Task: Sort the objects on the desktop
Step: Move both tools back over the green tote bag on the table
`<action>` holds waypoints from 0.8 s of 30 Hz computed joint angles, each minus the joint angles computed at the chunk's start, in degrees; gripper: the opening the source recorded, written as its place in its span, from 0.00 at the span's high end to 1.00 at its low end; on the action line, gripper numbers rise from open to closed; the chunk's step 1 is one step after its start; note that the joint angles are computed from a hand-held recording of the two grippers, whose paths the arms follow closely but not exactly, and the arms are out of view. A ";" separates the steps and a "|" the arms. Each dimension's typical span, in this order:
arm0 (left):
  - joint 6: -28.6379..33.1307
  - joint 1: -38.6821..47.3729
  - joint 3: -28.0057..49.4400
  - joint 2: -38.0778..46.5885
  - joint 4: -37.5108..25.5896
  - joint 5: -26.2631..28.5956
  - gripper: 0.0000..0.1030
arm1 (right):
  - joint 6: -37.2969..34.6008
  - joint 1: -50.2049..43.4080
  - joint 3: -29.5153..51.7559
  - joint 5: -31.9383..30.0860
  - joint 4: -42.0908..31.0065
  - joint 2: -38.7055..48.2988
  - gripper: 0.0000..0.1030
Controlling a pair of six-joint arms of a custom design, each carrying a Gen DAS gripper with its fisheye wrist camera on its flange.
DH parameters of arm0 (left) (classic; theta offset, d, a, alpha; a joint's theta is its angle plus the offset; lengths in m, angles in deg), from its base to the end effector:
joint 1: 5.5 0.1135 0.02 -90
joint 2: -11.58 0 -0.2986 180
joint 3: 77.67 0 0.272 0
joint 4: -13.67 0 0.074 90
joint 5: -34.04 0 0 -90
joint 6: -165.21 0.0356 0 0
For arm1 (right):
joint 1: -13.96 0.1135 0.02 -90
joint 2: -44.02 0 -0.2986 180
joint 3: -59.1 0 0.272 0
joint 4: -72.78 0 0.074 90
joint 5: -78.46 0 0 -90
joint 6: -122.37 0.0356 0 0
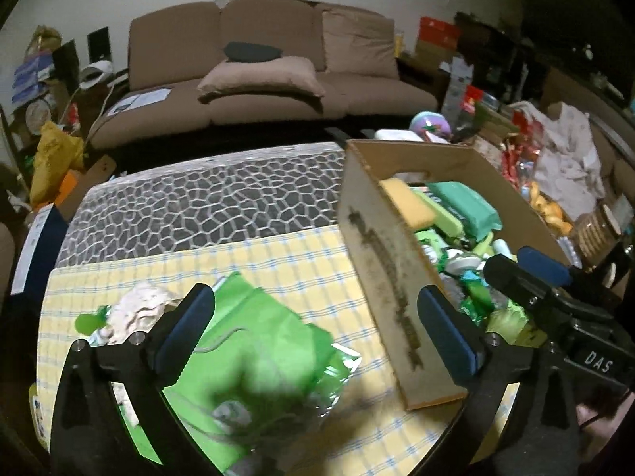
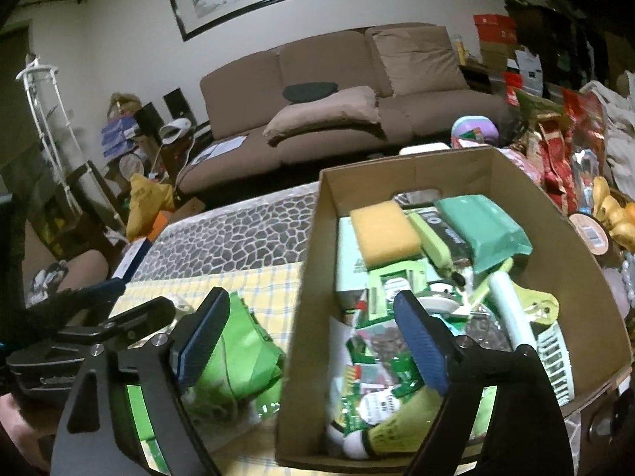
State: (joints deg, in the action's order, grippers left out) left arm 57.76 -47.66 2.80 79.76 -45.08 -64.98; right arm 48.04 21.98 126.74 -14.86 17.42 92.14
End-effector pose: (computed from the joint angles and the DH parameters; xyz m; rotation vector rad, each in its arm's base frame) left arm 0.1890 -0.1636 0.3695 0.4378 2.3507 -0.3108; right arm 0.1639 0.0252 0.3626 0.1148 2.2077 0.2947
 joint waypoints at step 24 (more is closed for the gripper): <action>15.26 31.66 -7.45 -10.61 -4.30 14.82 0.00 | 9.13 29.86 5.82 18.32 4.32 16.81 0.00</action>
State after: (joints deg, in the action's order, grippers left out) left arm 73.02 -16.00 -4.65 69.14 -49.38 -50.16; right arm 57.17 51.84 132.56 3.46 21.74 108.95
